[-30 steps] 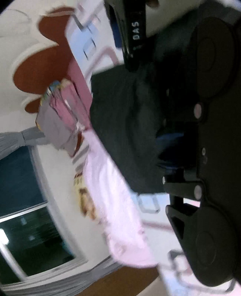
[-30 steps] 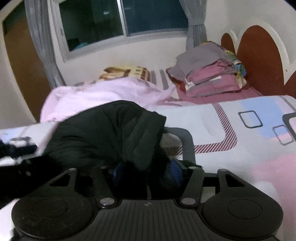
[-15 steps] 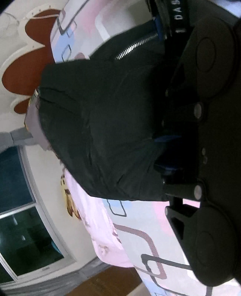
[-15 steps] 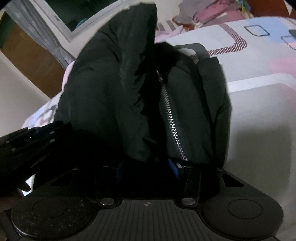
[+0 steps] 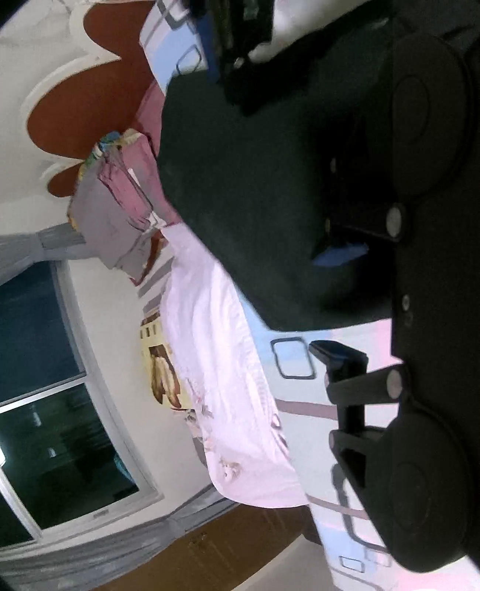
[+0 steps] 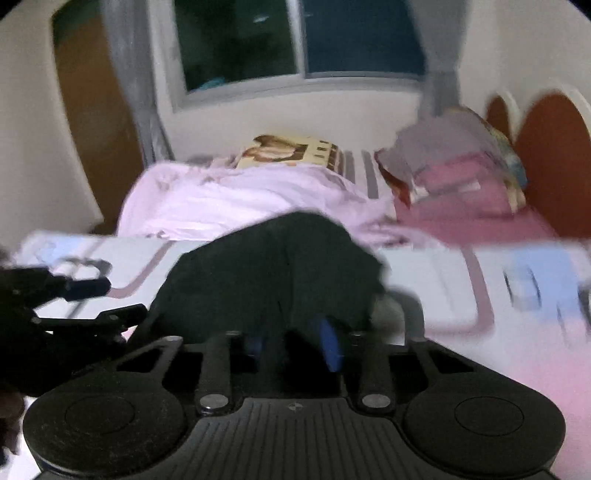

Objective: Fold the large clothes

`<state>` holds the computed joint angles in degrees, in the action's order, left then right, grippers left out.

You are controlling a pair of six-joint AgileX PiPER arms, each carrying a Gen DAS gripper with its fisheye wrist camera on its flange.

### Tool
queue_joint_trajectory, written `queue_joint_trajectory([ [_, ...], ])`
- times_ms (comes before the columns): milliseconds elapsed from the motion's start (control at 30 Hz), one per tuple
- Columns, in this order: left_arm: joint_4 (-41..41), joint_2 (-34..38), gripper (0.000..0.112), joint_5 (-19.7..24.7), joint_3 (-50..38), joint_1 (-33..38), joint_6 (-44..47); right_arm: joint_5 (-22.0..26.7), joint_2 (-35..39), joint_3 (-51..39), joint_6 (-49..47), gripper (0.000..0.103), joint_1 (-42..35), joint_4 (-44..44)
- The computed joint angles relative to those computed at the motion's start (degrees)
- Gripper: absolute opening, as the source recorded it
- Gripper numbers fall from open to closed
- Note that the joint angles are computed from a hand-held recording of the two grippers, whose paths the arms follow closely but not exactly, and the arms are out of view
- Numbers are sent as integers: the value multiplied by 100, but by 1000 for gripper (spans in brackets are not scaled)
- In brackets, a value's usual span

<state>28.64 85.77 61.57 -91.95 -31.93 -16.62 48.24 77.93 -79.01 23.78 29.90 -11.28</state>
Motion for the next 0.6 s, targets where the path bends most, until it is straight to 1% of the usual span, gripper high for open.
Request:
queue_joint_trajectory([
  [33,-138,204,42,-10,-239,120,140,138,390,-398,-242,20,-99,131],
  [67,-318,432,40,25,-494,256,284,271,689,-659,-321,19,-87,33],
  [100,-582,638,40,61,-702,409,513,524,1061,-971,-495,19,-131,-40],
  [133,-951,890,37,153,-969,565,769,923,1433,-1316,-738,19,-204,117],
  [200,-1391,1189,31,274,-1163,660,1156,1234,1827,-1419,-1004,19,-280,229],
  [233,-1441,1284,29,283,-1138,586,1227,1235,1916,-1315,-1095,19,-339,290],
  [267,-1426,1381,28,298,-1161,508,1192,1200,1980,-1183,-1214,19,-407,384],
  [300,-1277,1454,27,226,-1088,363,1061,1018,2000,-939,-1172,19,-401,314],
  [333,-1040,1427,23,49,-837,224,902,789,2008,-728,-1120,19,-456,282],
  [367,-739,1445,16,-102,-645,50,672,548,1969,-513,-1002,19,-509,318],
  [400,-402,1449,14,-252,-422,-125,402,315,1958,-338,-876,18,-576,388],
  [467,176,1478,6,-413,-136,-420,14,-132,1896,-26,-701,18,-687,430],
  [500,325,1499,5,-453,-64,-492,-87,-252,1954,-34,-632,17,-704,387],
  [533,296,1571,4,-397,-195,-499,-42,-330,1999,-38,-572,17,-698,347],
  [567,218,1587,4,-384,-244,-468,23,-349,1986,-25,-581,17,-708,360],
  [600,126,1571,4,-368,-267,-431,128,-268,2018,-130,-597,17,-690,365],
])
